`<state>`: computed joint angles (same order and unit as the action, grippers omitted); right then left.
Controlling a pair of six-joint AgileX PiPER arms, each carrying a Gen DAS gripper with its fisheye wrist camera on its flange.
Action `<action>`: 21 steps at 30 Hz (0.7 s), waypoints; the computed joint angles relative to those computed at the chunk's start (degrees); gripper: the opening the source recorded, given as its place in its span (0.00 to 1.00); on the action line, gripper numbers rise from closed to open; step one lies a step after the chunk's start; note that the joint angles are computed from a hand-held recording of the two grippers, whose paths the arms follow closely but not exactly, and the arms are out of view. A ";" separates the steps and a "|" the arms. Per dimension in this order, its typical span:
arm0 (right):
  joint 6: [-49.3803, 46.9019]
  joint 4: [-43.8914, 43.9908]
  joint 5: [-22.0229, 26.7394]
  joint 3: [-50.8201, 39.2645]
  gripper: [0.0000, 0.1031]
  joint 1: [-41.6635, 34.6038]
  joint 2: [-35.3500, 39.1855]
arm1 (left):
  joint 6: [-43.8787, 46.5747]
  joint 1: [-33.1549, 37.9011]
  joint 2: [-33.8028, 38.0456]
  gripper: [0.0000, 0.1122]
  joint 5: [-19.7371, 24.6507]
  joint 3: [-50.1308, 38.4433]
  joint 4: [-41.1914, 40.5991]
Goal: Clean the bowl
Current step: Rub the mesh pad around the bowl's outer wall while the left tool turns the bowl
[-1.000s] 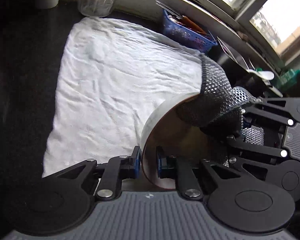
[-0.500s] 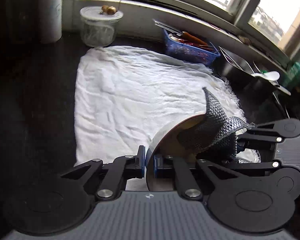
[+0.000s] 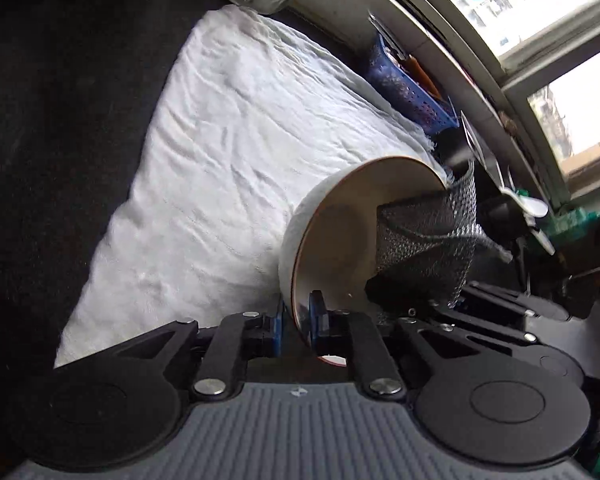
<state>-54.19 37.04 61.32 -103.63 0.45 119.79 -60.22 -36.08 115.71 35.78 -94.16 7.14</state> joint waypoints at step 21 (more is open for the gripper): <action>-9.45 -6.29 1.81 -3.48 0.18 2.77 1.11 | 11.10 -4.46 5.23 0.08 15.60 -14.18 18.44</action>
